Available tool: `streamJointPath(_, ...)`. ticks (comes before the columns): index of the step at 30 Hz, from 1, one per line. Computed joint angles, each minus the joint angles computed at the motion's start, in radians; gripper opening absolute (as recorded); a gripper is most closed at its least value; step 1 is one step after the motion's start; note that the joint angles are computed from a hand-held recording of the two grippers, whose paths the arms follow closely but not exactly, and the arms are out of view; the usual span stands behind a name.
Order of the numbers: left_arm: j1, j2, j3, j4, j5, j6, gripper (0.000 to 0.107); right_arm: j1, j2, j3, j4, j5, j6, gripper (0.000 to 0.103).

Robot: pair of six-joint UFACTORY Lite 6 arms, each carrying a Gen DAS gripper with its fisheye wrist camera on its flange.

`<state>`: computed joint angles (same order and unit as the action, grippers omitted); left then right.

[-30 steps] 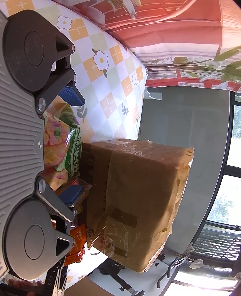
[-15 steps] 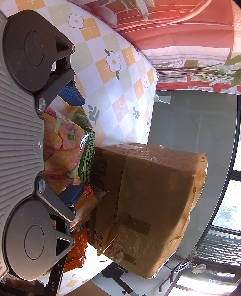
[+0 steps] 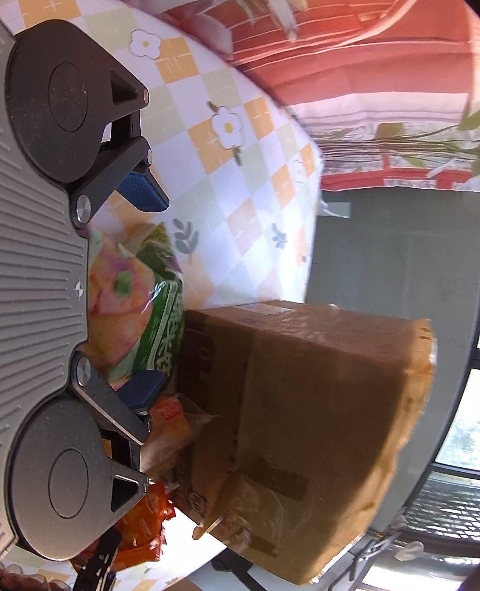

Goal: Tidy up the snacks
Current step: 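Grasp the green cucumber cracker bag with the left tool while the right tool grasps the orange bag, then lift both held bags and carry them over the open floor box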

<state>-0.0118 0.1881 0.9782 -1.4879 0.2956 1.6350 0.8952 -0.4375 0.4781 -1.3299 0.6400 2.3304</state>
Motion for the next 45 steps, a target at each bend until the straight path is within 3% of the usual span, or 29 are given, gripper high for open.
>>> streamJointPath(2,0.01,0.005,-0.018,0.023,0.023,-0.02,0.095,0.021,-0.01,-0.008,0.009,0.021,0.004,0.069)
streamJointPath(8,0.094,-0.011,-0.148,-0.191,0.118,0.164,0.1,0.065,-0.03,-0.033,0.005,0.053,0.053,0.069)
streamJointPath(16,0.142,0.017,-0.221,-0.37,0.217,0.272,0.102,0.085,-0.011,-0.025,-0.006,0.068,0.056,0.069)
streamJointPath(21,0.186,0.04,-0.258,-0.383,0.309,0.281,0.103,0.092,-0.008,-0.024,-0.006,0.074,0.059,0.069)
streamJointPath(28,0.178,0.035,-0.28,-0.391,0.321,0.322,0.102,0.097,0.005,-0.015,-0.004,0.079,0.06,0.069)
streamJointPath(29,0.179,0.034,-0.284,-0.391,0.325,0.324,0.1,0.096,0.005,-0.015,-0.004,0.076,0.059,0.069)
streamJointPath(32,0.198,0.019,-0.289,-0.369,0.362,0.3,0.082,0.093,0.003,-0.015,-0.004,0.07,0.053,0.069)
streamJointPath(36,0.173,-0.063,-0.345,-0.43,0.336,0.386,0.071,0.086,-0.001,-0.02,-0.008,0.062,0.052,0.069)
streamJointPath(41,0.089,-0.218,-0.434,-0.613,0.22,0.586,0.066,0.093,0.0,-0.011,0.007,0.076,0.034,0.069)
streamJointPath(45,0.073,-0.293,-0.468,-0.654,0.184,0.62,0.066,0.123,-0.004,0.01,0.047,0.119,0.003,0.067)
